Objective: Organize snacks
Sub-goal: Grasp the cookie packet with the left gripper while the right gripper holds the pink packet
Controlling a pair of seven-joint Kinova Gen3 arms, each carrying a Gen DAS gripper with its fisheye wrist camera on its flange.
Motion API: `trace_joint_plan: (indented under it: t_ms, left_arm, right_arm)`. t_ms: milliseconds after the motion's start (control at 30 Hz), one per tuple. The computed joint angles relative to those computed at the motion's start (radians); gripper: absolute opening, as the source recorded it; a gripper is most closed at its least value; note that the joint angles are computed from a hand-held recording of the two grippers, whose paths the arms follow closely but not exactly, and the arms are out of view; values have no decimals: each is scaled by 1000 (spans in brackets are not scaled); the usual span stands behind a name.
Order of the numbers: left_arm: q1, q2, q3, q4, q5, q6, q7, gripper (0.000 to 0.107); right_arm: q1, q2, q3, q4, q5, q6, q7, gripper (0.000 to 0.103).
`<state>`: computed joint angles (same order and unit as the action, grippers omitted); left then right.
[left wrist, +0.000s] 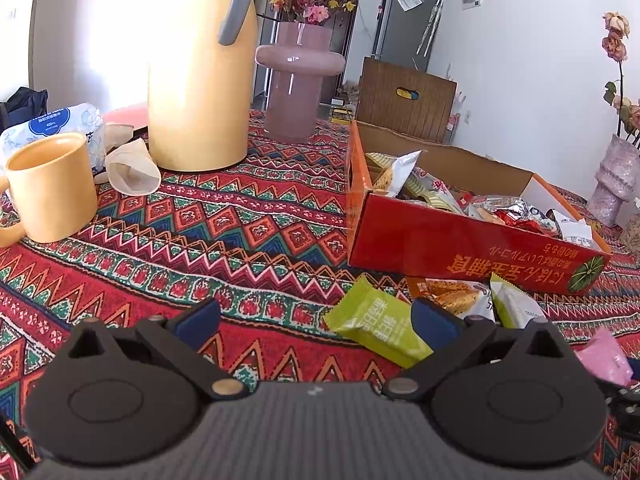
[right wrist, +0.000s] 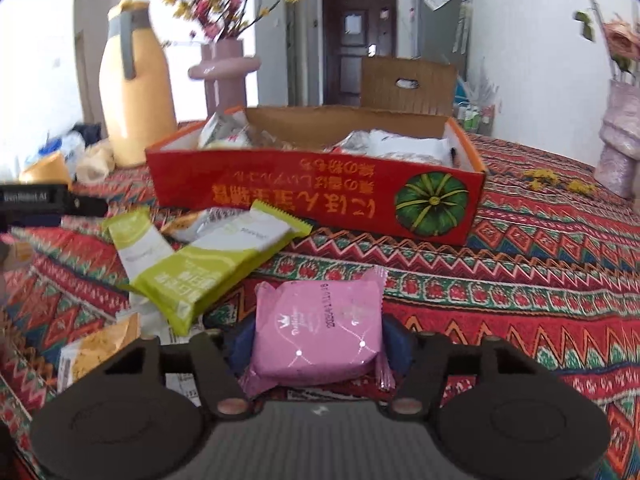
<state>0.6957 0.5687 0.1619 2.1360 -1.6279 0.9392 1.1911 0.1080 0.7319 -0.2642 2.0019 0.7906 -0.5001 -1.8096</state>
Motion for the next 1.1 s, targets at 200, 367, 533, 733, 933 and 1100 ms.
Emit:
trace_joint_plan:
  t_ms: [200, 367, 533, 733, 933, 1100]
  left_arm:
    - [-19, -18, 15, -6, -20, -41, -75, 103]
    - [7, -38, 33, -18, -29, -68, -184, 103]
    - [47, -49, 63, -14, -58, -82, -248, 103]
    - [83, -42, 72, -32, -38, -115, -298, 103]
    - [104, -18, 82, -52, -43, -150, -337, 103]
    - [122, 6, 70, -74, -36, -180, -363, 103]
  right_arm:
    - [26, -14, 36, 88, -65, -164, 25, 64]
    - [43, -28, 67, 133, -49, -245, 17, 64]
    - [67, -28, 89, 157, -16, -290, -18, 64]
    - [106, -25, 109, 192, 43, -357, -47, 64]
    - [135, -23, 138, 230, 83, -409, -46, 64]
    - [159, -33, 156, 262, 99, -436, -34, 64]
